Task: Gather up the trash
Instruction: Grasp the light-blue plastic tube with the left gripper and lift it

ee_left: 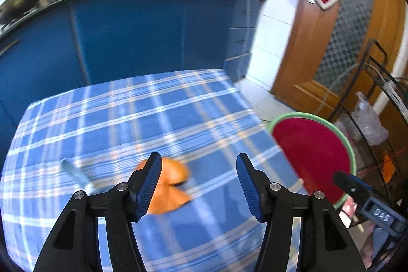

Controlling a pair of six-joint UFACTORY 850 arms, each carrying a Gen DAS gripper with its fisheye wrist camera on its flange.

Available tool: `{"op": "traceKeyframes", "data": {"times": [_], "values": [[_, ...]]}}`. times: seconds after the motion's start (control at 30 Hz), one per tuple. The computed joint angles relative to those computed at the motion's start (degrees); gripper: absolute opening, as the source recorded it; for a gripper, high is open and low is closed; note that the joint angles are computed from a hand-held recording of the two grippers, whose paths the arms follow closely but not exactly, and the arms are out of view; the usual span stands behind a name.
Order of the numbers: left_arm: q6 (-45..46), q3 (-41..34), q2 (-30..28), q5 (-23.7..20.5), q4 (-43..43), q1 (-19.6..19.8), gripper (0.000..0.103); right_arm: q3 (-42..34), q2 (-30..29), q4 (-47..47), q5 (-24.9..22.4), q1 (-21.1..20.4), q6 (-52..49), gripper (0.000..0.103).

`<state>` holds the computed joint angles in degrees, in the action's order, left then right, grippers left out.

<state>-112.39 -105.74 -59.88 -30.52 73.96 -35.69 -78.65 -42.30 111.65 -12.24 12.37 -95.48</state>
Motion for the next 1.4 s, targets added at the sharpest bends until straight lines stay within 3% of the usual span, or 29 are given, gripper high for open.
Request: {"op": "traceKeyframes", "data": {"times": [0.43, 0.63, 0.9, 1.17, 1.23, 1.4], "values": [[-11.64, 12.48, 5.49, -2.96, 0.44, 2.41, 0.068, -0.65, -0.58, -6.77, 0.77, 2.88, 5.96, 0.079], [-14.00, 14.57, 5.65, -2.95, -0.76, 3.53, 0.068, -0.90, -0.96, -9.09, 1.25, 3.73, 7.81, 0.081], [-16.56, 15.86, 5.28, -1.36, -0.29, 4.93, 0.068, -0.93, -1.13, -3.06, 1.53, 4.79, 0.77, 0.089], [-16.47, 14.28, 3.93, 1.16, 1.81, 6.05, 0.067, -1.80, -1.97, -7.06, 1.59, 5.60, 4.29, 0.090], [-14.69, 13.52, 3.36, 1.11, 0.54, 6.09, 0.061, -1.97, -2.07, -8.00, 1.75, 5.83, 5.08, 0.090], [-11.41, 13.03, 3.04, -1.58, -1.54, 5.68, 0.034, -2.32, -2.11, -10.59, 2.24, 6.30, 6.91, 0.091]]}}
